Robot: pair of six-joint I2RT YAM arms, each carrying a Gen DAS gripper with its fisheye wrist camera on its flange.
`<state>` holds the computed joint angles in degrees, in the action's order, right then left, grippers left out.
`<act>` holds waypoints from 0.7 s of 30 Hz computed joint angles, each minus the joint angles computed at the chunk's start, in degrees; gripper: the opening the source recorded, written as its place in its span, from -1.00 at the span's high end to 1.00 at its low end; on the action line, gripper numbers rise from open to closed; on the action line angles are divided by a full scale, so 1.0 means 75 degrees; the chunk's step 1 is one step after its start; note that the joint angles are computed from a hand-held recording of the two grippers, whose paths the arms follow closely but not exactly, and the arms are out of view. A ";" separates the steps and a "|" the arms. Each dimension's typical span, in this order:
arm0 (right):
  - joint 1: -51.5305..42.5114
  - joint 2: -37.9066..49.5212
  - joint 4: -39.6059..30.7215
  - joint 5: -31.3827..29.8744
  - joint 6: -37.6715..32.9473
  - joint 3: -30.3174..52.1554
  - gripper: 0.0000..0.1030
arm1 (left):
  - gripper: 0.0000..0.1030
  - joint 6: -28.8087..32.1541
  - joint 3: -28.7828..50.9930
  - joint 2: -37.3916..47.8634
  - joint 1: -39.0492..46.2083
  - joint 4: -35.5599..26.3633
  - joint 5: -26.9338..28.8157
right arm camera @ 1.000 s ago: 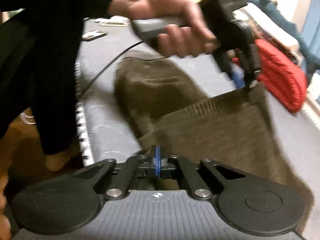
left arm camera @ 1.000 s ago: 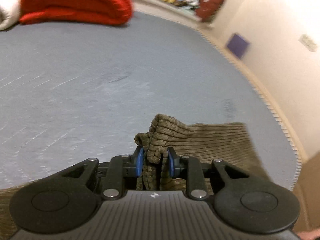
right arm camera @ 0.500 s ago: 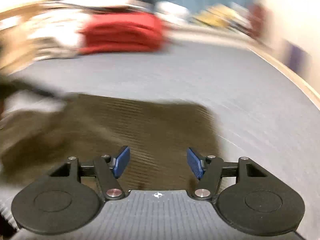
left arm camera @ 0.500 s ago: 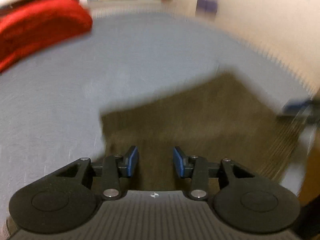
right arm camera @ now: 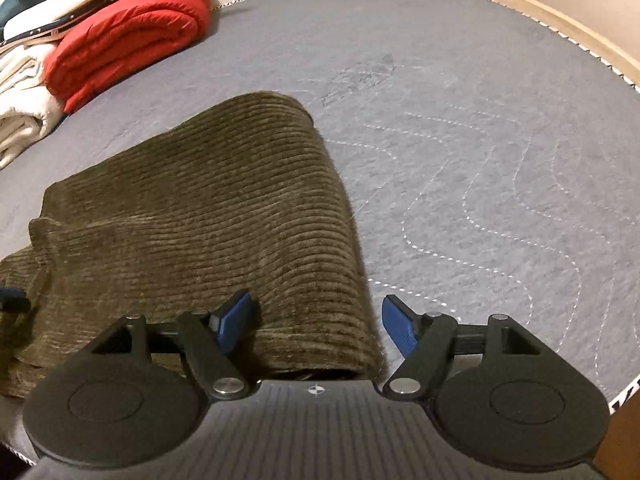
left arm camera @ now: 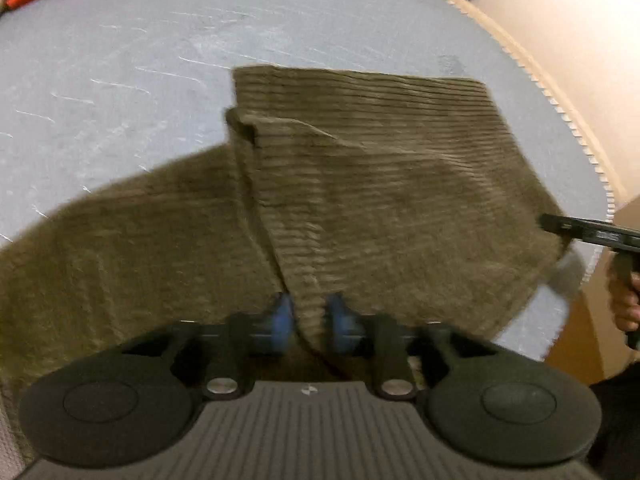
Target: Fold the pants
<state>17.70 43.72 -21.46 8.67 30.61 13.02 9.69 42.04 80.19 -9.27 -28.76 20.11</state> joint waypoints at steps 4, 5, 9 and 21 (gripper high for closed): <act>-0.0011 0.0182 -0.0053 -0.0085 0.0004 0.0120 -0.43 | 0.90 0.0381 -0.0073 -0.1054 0.0367 -0.0407 0.0628; 0.0003 0.0352 0.0099 -0.0096 0.0059 0.0118 -0.44 | 0.90 0.0479 -0.0010 -0.1280 0.0497 -0.0595 0.0854; -0.0329 0.0355 0.0106 -0.0465 0.0221 0.0072 -0.48 | 0.90 0.0879 0.0025 -0.1576 0.0293 -0.1178 0.0597; -0.0425 0.0444 0.0132 -0.0571 0.0759 0.0015 -0.36 | 0.74 0.1377 -0.0940 -0.2869 -0.0672 0.0078 0.0008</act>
